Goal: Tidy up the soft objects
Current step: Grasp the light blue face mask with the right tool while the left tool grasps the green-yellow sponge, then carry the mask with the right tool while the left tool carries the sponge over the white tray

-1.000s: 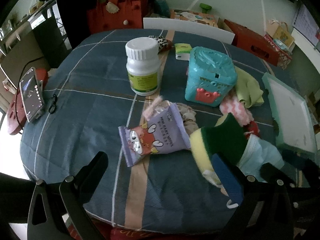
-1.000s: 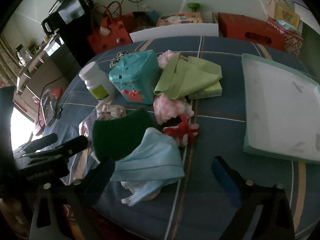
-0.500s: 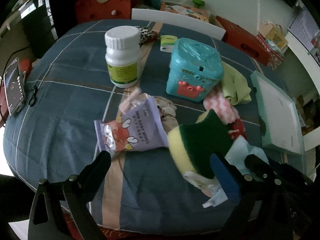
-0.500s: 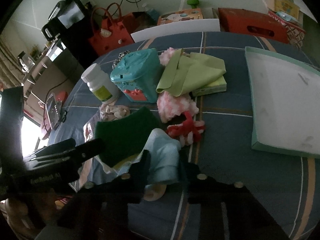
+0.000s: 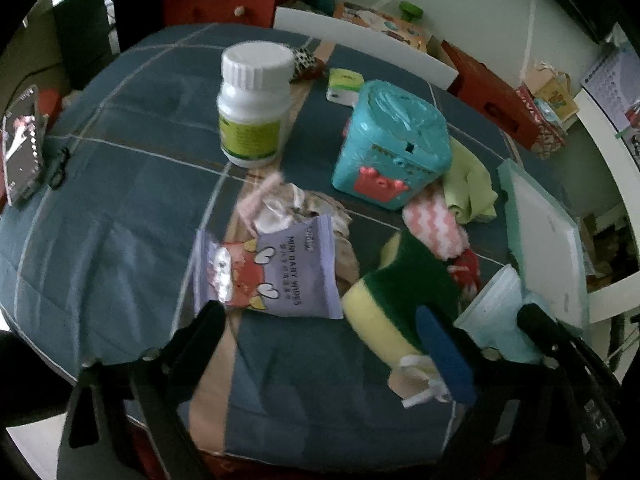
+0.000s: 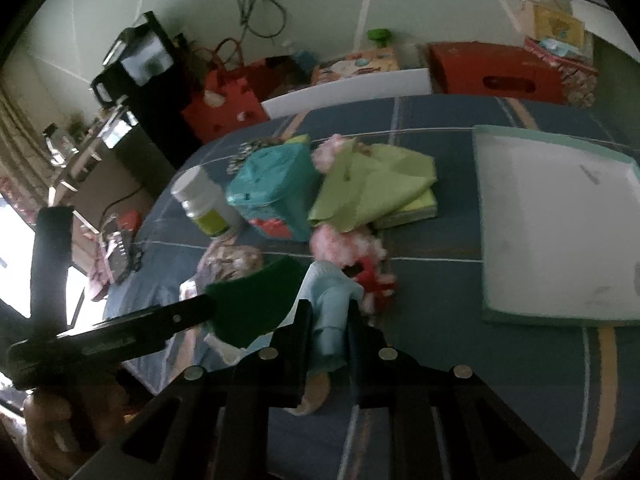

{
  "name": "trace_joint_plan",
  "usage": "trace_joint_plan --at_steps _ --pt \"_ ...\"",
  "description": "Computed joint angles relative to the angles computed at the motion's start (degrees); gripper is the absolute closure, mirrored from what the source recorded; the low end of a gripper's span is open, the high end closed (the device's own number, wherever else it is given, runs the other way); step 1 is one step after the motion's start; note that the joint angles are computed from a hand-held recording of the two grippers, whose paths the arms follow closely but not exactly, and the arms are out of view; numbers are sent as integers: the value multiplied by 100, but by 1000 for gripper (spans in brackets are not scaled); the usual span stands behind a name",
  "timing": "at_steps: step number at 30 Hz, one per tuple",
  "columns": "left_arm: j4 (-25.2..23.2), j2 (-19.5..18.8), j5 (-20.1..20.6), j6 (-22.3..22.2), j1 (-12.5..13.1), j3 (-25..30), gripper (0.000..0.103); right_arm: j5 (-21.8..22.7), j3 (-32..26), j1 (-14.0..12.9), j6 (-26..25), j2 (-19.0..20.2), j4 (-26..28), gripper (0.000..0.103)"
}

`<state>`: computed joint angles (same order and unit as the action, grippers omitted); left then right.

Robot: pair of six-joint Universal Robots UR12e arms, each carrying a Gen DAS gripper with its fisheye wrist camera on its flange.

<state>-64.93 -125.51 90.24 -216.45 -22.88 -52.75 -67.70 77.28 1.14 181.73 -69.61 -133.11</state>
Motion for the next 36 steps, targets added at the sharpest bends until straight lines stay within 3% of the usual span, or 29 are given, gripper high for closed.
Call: trace_joint_plan --at_steps 10,12,17,20,25,27,36 --pt "-183 -135 -1269 -277 101 80 18 8 36 -78 160 -2 45 86" --pt "-64 -122 -1592 -419 133 -34 18 -1 36 -87 192 3 74 86" --pt "141 -175 -1942 -531 136 -72 19 -43 48 -119 279 3 120 86" --pt "268 -238 -2043 -630 127 -46 41 -58 32 -124 292 15 160 86" --pt "452 -217 -2013 -694 142 -94 47 -96 26 -115 273 17 190 86" --pt "509 -178 -1923 -669 145 -140 55 -110 31 -113 287 17 164 86" --pt "779 -108 -1798 -665 157 -278 61 -154 102 -125 398 -28 -121 87"
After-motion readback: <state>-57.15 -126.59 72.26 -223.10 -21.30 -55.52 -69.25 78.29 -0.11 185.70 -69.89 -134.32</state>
